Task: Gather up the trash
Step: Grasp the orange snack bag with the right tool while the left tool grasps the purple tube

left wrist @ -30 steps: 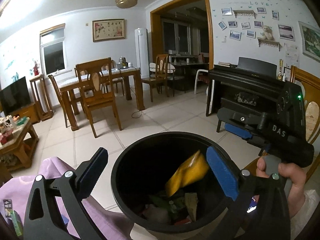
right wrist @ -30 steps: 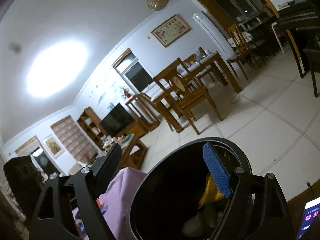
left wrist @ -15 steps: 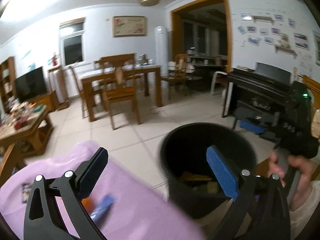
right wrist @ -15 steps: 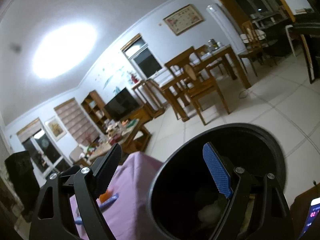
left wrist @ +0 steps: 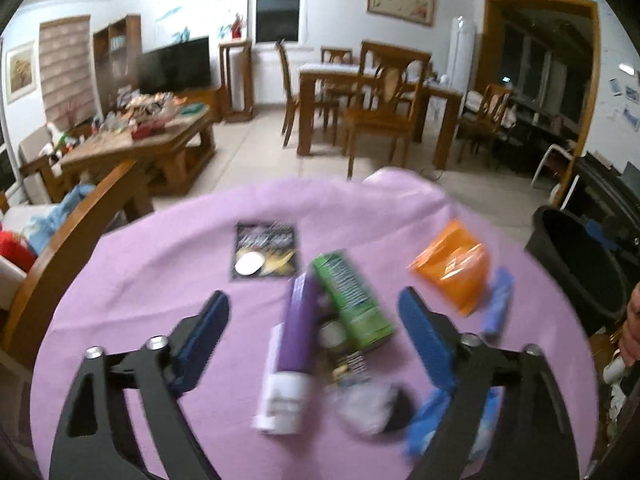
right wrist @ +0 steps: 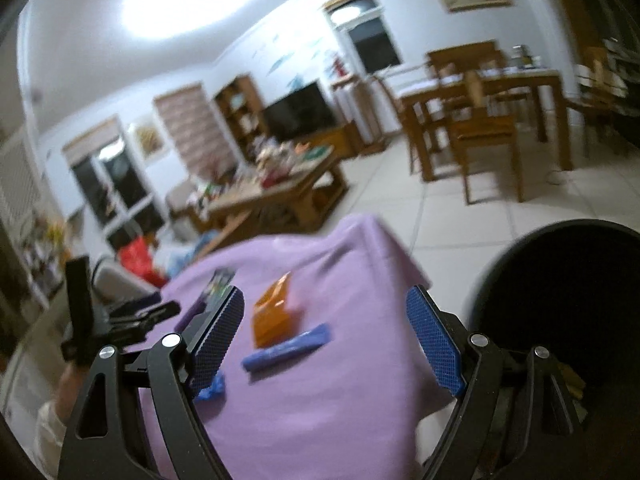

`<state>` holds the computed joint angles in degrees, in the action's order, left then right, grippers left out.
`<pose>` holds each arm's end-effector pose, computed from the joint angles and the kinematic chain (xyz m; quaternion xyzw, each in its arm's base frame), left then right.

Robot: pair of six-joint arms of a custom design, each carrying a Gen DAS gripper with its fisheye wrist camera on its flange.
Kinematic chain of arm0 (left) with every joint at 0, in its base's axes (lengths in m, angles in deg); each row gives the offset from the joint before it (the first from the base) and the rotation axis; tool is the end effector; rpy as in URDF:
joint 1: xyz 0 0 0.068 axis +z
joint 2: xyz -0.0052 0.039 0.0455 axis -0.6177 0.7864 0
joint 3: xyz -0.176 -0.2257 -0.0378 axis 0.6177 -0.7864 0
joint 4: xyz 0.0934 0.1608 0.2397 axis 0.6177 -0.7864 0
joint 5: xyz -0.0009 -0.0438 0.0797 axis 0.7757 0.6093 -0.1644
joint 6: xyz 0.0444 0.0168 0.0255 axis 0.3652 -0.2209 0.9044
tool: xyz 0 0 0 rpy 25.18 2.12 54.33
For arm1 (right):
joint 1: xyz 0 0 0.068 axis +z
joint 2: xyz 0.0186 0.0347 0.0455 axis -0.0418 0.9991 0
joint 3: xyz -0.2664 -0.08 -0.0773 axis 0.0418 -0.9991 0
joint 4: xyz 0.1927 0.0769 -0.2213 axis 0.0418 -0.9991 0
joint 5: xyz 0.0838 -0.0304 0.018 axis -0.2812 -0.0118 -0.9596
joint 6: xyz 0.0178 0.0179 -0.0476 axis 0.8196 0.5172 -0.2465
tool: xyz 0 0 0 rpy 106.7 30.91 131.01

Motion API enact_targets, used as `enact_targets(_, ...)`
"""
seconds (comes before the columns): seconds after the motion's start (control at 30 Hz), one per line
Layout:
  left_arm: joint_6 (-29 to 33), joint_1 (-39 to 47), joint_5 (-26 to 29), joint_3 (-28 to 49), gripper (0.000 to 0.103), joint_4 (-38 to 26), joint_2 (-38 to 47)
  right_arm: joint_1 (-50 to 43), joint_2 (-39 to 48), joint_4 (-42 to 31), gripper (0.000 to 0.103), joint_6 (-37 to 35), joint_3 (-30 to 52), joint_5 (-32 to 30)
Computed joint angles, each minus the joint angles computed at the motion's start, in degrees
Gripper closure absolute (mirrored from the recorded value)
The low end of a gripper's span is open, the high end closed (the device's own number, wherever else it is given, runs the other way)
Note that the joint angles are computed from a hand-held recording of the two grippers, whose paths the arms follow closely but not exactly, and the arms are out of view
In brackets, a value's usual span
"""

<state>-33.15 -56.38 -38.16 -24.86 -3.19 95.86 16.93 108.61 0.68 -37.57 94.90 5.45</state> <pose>0.1998 -0.0564 0.0483 -0.0284 0.9118 -0.0019 0.4096 0.2440 0.1005 0.0799 -0.1534 0.8376 0.3033 0.4277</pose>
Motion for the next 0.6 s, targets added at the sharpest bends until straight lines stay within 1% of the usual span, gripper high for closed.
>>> enact_targets(0.1,2.54,3.76,3.90,0.93,0.037,0.82,3.93,8.78,4.04,-7.72,0.021,-0.19,8.01,6.36)
enact_targets(0.13,3.22,4.46,4.71,1.30,0.040,1.33,5.23,10.18,5.99,-7.65,0.021,-0.53,9.13,7.32)
enact_targets(0.2,3.78,5.33,6.42,2.21,0.051,1.65,7.74,14.03,9.51,-12.69,0.021,-1.53,14.94,10.77)
enact_targets(0.23,3.85,5.59,6.90,2.49,0.054,1.94,8.83,14.83,11.09,-13.98,0.021,-2.06,16.75,11.60)
enact_targets(0.3,3.59,6.35,8.25,2.57,0.067,2.10,10.06,16.91,14.48,-18.72,0.021,-3.06,21.85,13.55)
enact_targets(0.37,3.23,7.52,9.46,1.91,0.071,2.70,9.54,18.81,18.79,-23.68,0.021,-4.82,27.51,16.52)
enact_targets(0.47,3.29,8.36,10.08,1.39,0.072,2.68,8.81,19.48,23.54,-30.22,0.021,-7.48,34.01,18.83)
enact_targets(0.53,3.62,8.62,10.12,1.30,0.073,2.80,8.74,20.60,25.81,-33.21,0.033,-8.39,36.97,20.82)
enact_targets(0.57,3.82,8.58,9.87,0.96,0.073,3.03,8.47,21.58,26.74,-34.07,0.044,-9.41,38.07,23.36)
enact_targets(0.6,3.90,8.62,9.70,0.57,0.074,3.05,7.89,22.36,26.93,-33.39,0.052,-10.37,38.11,25.13)
